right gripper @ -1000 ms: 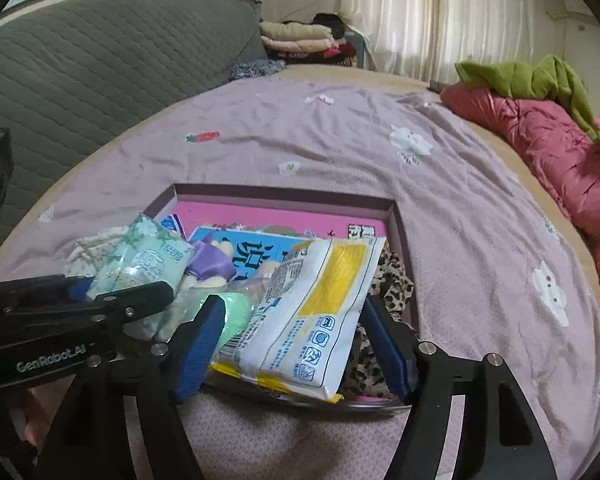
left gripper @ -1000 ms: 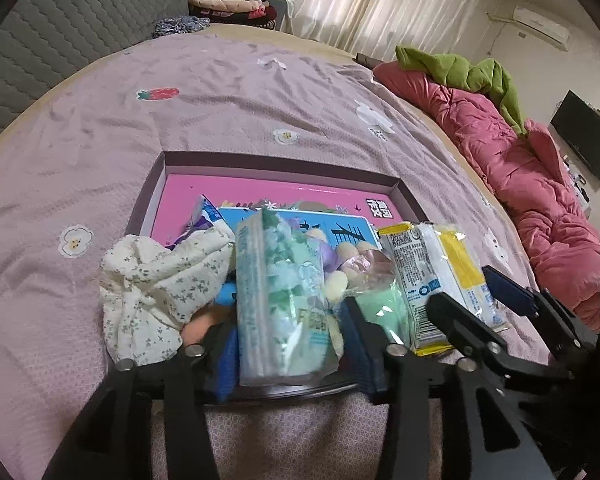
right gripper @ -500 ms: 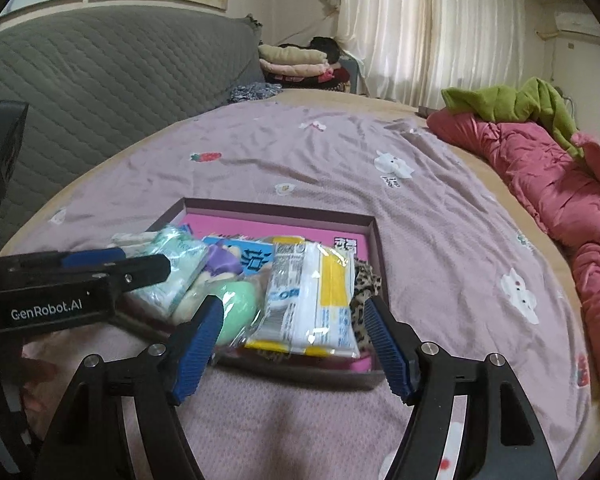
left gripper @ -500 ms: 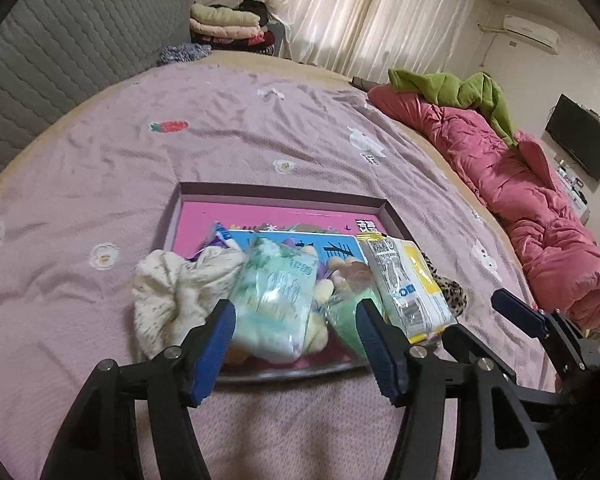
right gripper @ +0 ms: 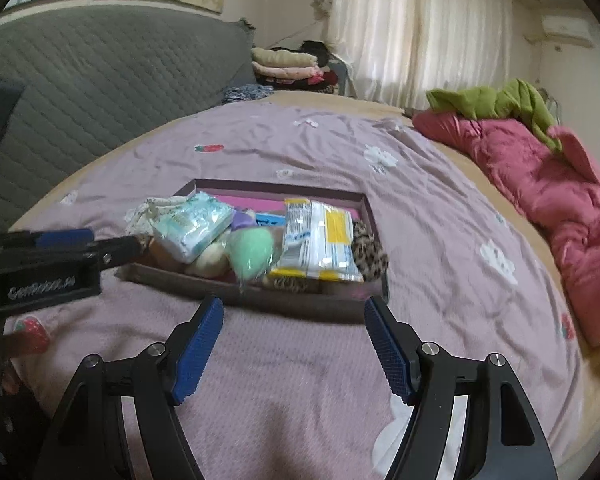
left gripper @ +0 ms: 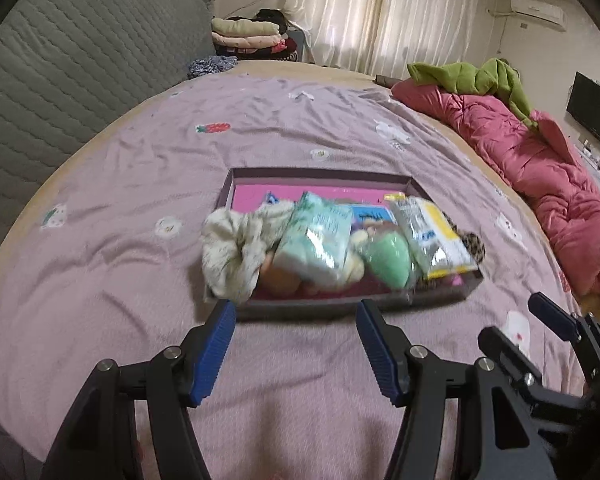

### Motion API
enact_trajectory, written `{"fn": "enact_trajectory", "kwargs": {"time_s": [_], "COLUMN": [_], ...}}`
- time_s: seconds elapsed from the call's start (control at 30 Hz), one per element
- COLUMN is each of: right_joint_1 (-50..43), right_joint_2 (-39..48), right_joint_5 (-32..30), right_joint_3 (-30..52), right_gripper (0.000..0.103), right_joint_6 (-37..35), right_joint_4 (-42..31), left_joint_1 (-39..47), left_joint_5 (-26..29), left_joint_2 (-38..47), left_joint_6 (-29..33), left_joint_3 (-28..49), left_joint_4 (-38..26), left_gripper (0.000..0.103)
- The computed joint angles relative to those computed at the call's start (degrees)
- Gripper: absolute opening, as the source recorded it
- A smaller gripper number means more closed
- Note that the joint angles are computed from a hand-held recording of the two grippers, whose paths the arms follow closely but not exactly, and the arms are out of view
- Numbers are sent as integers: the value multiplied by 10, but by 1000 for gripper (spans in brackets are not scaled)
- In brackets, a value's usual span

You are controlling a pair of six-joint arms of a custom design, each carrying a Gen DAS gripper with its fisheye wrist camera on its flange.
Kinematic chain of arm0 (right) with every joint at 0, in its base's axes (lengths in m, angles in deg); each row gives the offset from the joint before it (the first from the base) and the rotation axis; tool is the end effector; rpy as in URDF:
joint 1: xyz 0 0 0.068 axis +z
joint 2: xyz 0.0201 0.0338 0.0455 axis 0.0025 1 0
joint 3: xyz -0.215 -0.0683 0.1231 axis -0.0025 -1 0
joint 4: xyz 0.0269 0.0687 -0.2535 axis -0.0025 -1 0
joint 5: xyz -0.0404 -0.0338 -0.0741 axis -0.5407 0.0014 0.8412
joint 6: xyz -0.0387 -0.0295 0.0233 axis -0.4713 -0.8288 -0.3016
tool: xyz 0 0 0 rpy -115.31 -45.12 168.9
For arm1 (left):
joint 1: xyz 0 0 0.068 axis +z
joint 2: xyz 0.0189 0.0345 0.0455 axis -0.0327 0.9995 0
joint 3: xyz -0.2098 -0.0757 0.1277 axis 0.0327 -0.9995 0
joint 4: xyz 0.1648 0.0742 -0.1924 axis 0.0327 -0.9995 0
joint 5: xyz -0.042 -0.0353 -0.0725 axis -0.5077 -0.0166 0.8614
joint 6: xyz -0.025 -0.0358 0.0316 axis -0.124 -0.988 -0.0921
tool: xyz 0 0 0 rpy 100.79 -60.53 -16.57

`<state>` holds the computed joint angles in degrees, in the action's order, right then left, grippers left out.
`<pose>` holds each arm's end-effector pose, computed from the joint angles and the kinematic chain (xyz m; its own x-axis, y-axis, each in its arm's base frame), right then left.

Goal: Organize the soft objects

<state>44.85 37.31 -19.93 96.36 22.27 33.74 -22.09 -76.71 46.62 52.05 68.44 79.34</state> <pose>0.1675 0.1360 0.1506 -0.6583 0.0191 -0.7525 0.0798 0.9958 -0.0446 0.2496 -0.0938 0.1572 -0.7419 0.1417 -0.6554 0.2867 0.9506 -0.1189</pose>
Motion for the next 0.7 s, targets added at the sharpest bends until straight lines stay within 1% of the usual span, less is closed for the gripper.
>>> {"fn": "enact_trajectory", "kwargs": {"time_s": [0.17, 0.23, 0.33, 0.43, 0.63, 0.7], "right_joint_1": [33, 47, 68, 80, 109, 115], "right_joint_2": [-6, -13, -16, -25, -10, -8], "right_joint_5": [24, 32, 47, 43, 47, 48], "right_joint_3": [-5, -9, -9, -15, -17, -18], "right_gripper": [75, 75, 75, 75, 75, 75], "right_joint_6": [46, 59, 84, 104, 134, 144], "right_joint_4": [-28, -38, -58, -68, -80, -83], "left_joint_1": [-11, -18, -18, -30, -55, -67], "left_joint_5": [-17, -24, -12, -12, -22, -33], "left_joint_2": [-41, -59, -68, -91, -131, -140], "left_joint_6": [-17, -22, -35, -47, -61, -63], "left_joint_3": [-34, -53, -62, -75, -104, -110], "left_joint_4": [-21, -18, -28, -42, -48, -52], "left_gripper": [62, 63, 63, 63, 63, 63]}}
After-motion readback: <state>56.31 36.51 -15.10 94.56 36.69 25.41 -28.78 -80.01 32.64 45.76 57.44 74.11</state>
